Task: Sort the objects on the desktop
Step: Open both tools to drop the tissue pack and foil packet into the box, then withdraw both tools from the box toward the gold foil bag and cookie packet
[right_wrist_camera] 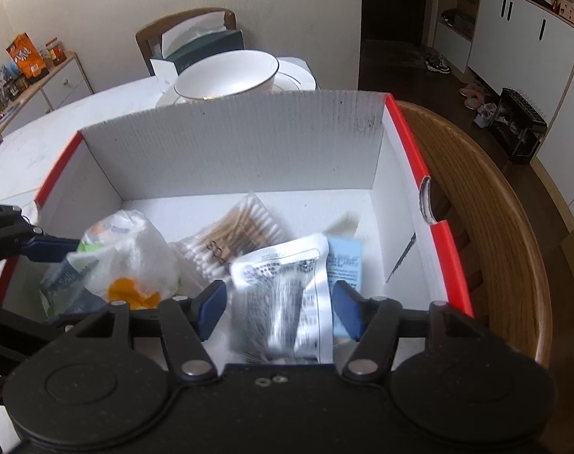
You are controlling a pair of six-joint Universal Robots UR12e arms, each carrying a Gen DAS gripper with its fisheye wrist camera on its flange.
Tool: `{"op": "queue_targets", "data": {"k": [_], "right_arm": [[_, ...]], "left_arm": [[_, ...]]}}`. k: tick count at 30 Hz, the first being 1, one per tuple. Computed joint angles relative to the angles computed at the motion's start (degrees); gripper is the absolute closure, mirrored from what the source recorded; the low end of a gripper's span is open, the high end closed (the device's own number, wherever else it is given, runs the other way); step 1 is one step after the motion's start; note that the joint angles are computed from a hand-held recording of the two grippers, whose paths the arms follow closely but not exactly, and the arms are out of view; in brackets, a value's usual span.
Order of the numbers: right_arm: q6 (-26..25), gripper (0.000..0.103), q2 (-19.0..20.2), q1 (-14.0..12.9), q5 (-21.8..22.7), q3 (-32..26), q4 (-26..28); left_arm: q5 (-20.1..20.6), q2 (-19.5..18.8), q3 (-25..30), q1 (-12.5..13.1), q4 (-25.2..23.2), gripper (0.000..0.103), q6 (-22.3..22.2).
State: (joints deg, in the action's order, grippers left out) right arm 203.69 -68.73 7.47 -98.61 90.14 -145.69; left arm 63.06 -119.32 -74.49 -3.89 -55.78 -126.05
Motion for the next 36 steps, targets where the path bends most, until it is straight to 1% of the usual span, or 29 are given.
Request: {"op": "queue_targets", "data": {"k": [1, 2, 7, 8, 11, 14, 17, 18, 22, 26, 33, 36], "right_arm": [[0.1, 0.038, -0.2, 0.0, -0.1, 0.2, -0.3], [0.0, 0.037, -0.2, 0.1, -0.3, 0.2, -0.5], [0.3, 0.029, -0.9, 0.2, -0.5, 0.8, -2.4], [0.4, 0.026, -1.0, 0.2, -0.7, 0.9, -2.6], [0.8, 0.025, -1.4, 0.2, -0.7, 1.3, -3.4], [1.3, 0.018, -1.8, 0.4, -1.1, 1.7, -4.5], [2.5, 0.016, -2.2, 0.7, -1.0, 2.0, -6.0], [2.9, 0.015, -2.3, 0.8, -1.0, 2.2, -6.5], [3.7, 0.013, -2.9, 1.4, -1.2, 2.7, -8.2], [4.7, 0.009, -3.3, 2.3, -2.1, 2.9, -10.1], [6.8, 0.008, -3.3, 4.1, -3.5, 2.5, -12.9], [6.8, 0.007, -3.1, 5.1, -4.2, 1.9, -13.5]], "left_arm": [[-0.6, 0.1, -0.1, 0.2, 0.1, 0.036, -0.2], [-1.1, 0.2, -0.3, 0.3, 0.1, 0.03, 0.0], [-3.1, 1.5, -2.1, 0.9, 0.8, 0.029, 2.6], [-3.4, 1.8, -2.5, 1.0, 1.0, 0.028, 2.8], [-4.7, 2.4, -3.2, 1.4, 1.3, 0.024, 2.9], [-5.7, 3.0, -3.7, 1.9, 1.5, 0.024, 3.0], [-7.3, 3.6, -4.2, 2.5, 1.3, 0.023, 2.9], [-7.8, 3.7, -4.2, 2.7, 1.1, 0.02, 2.8], [-9.4, 4.4, -4.8, 3.5, 0.6, 0.017, 3.1], [-11.3, 5.0, -5.5, 4.4, 1.0, 0.001, 2.9], [-16.4, 6.3, -6.9, 6.9, 1.4, 0.0, 3.3], [-18.2, 6.7, -7.1, 8.3, 0.1, 0.0, 4.0]]}}
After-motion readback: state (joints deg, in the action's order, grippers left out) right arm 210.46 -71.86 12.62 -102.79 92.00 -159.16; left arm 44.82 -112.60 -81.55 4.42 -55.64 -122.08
